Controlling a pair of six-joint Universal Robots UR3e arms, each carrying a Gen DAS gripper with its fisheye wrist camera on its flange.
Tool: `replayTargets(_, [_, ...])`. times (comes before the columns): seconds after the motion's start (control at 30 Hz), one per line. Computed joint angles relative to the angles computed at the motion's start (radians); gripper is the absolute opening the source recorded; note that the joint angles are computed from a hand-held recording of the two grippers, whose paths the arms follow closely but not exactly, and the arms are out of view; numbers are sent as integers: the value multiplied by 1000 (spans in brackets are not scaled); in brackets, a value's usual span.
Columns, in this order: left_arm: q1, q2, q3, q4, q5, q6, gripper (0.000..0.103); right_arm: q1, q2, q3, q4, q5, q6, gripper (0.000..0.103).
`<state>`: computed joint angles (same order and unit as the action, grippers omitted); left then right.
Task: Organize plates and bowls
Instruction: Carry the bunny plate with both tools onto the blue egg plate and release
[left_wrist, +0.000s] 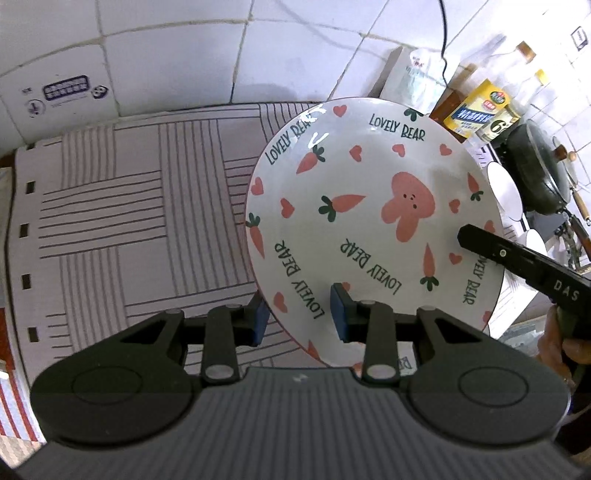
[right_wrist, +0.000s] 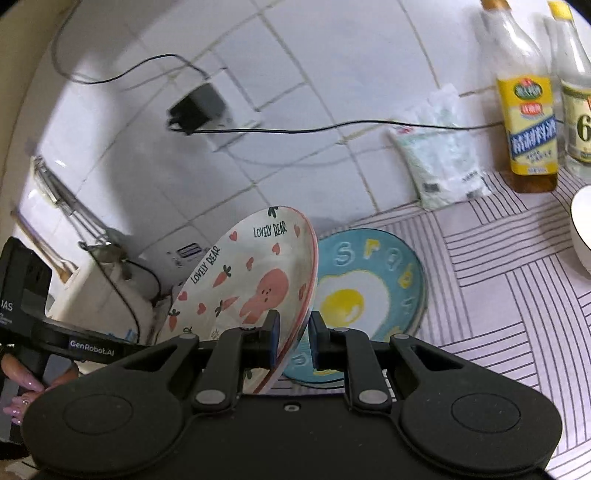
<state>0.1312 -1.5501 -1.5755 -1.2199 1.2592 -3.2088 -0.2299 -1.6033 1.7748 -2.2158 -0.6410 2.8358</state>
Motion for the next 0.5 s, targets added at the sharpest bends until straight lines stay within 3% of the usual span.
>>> replayTargets(0.2, [-49,-196,194,-42,43,-32,34,7,164,-164,87,-19,-68,21])
replayTargets(0.5, [-90,-404,427,-131,87,-102,34,48,357,-359,127,-75,-77,21])
